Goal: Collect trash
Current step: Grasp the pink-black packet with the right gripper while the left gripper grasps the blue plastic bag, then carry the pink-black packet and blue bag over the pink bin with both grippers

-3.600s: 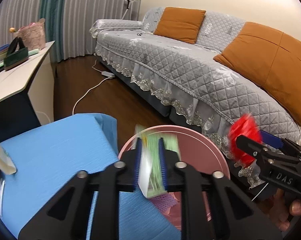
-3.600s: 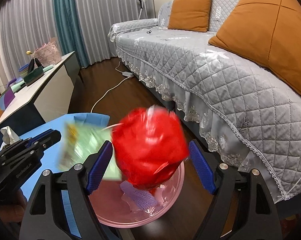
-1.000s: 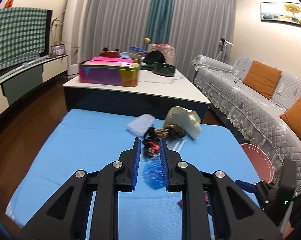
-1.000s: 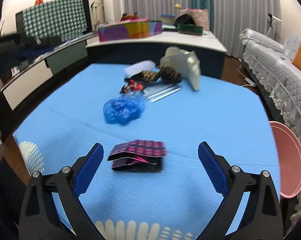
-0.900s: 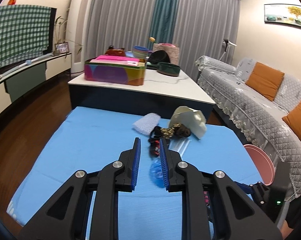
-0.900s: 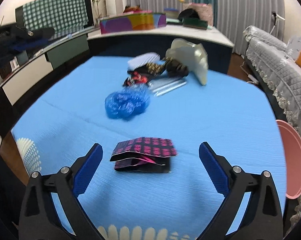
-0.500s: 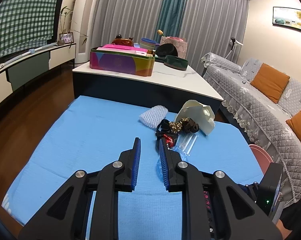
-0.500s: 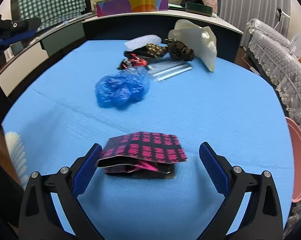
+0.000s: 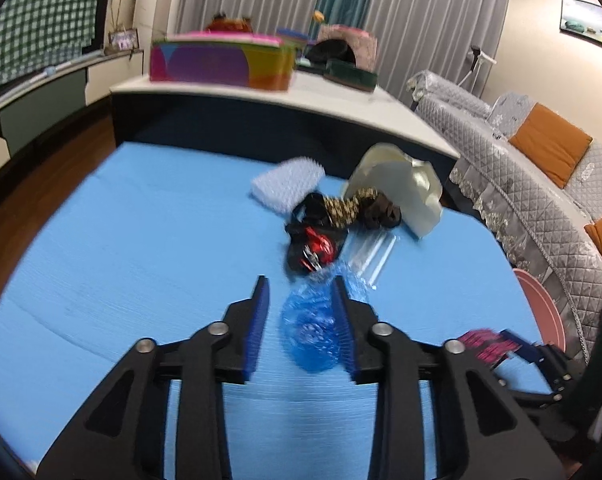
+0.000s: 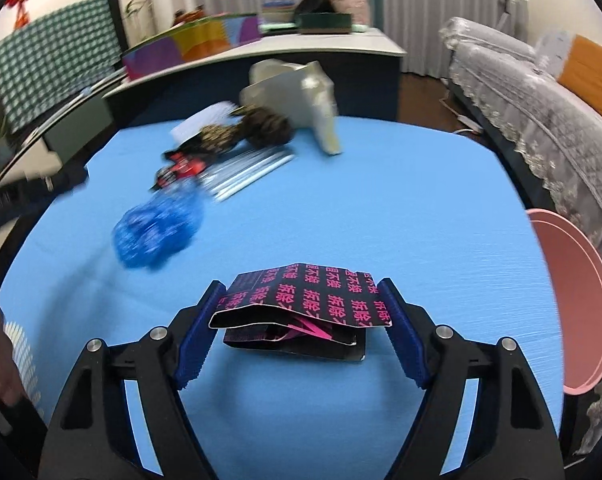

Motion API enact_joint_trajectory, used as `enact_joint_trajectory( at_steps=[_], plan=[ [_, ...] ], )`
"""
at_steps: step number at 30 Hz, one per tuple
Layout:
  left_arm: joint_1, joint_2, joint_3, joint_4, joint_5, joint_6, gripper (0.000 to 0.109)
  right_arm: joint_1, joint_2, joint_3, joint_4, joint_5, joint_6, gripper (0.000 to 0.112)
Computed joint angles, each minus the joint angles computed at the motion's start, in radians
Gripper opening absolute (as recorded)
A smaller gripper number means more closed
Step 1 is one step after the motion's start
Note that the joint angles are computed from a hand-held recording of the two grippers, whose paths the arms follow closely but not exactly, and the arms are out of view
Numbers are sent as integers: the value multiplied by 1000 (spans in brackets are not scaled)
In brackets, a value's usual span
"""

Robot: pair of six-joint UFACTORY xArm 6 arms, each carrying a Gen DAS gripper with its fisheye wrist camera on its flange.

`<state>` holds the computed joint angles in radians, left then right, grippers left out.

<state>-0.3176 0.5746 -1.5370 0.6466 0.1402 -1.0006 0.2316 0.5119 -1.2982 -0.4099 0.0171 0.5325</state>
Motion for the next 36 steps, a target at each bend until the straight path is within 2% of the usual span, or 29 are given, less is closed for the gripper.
enact_joint_trajectory(
  at_steps=[3, 5, 7, 12, 13, 15, 18, 19, 20, 27, 36],
  plan=[
    [-23, 43, -45, -86, 38, 69, 43, -31, -4, 2, -69, -5, 75, 76],
    [-37, 72, -78, -145, 63, 118, 47, -44, -7, 7, -68, -10, 84, 76],
    [-49, 95, -111, -176, 98, 147, 49, -57, -12, 16, -72, -16, 95, 76],
    [-70, 142, -175, -209, 186, 184, 49, -86, -19, 15, -178, -23, 199, 76],
    [-73, 149, -186, -212, 199, 194, 46, -91, -22, 16, -206, -25, 224, 76],
    [-76, 158, -198, -213, 208, 205, 30, -105, -30, 10, -311, -25, 316, 76],
    [-80, 153, -197, -180, 192, 197, 16, -122, -44, 9, -420, -27, 414, 76],
    [-81, 149, -194, -164, 186, 190, 8, -126, -48, 9, -441, -28, 434, 76],
    [-82, 144, -191, -139, 182, 178, 5, -131, -53, 10, -473, -28, 466, 76],
    [-92, 95, -151, 27, 131, 83, 4, -162, -104, 0, -833, -3, 814, 76],
    [-99, 44, -103, 132, 52, 24, 4, -172, -190, 38, -1075, 52, 1042, 76]
  ],
)
